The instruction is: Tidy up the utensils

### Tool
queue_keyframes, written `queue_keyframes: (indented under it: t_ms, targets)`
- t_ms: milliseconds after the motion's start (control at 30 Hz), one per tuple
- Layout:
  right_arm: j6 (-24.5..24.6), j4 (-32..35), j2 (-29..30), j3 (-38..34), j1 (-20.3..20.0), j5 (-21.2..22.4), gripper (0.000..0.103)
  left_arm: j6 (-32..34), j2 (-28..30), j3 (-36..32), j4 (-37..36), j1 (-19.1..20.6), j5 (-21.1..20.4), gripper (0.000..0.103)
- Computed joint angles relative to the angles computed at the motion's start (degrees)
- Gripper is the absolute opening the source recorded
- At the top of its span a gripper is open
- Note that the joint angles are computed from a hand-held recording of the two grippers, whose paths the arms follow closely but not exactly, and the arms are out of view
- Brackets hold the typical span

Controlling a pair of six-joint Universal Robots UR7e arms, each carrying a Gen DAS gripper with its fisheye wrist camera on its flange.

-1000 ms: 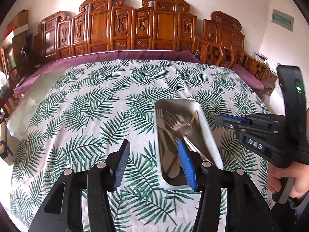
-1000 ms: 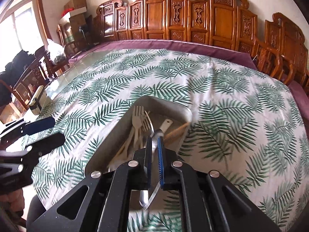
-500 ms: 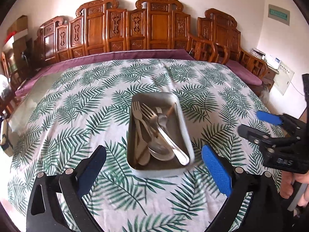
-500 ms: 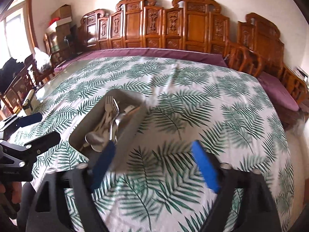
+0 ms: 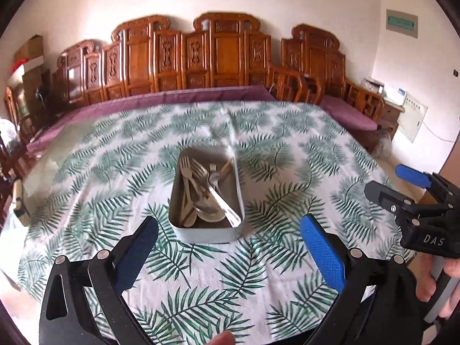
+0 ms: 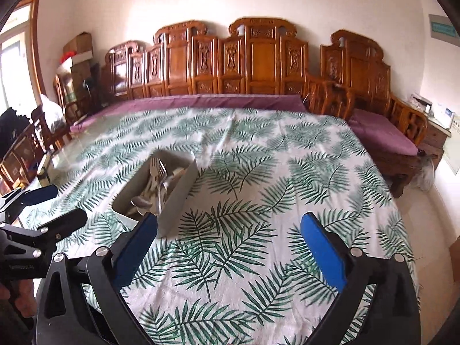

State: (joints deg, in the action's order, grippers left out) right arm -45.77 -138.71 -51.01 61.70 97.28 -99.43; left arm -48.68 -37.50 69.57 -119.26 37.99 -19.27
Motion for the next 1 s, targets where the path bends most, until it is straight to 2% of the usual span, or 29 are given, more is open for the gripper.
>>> queue_keyframes:
  t_ms: [500,667,1000]
  targets:
    - [1.48,-5.32,-9.22,7.77,0.1,6.59,0.101,-8.66,-1.31,-1.59,10.69,-5.73,7.2,0.095]
    - [1.62,-6.17,-10.17,8.67,0.1,7.38,0.101,-11.85,-1.33,-2.11,14.36,-6.15,8.49,0.095]
    - [1.82,-5.78,-10.45,8.6,0.03,8.48,0.101,-16.47,-2.13,-1.35,17.17,-6.22,9.2,0.095]
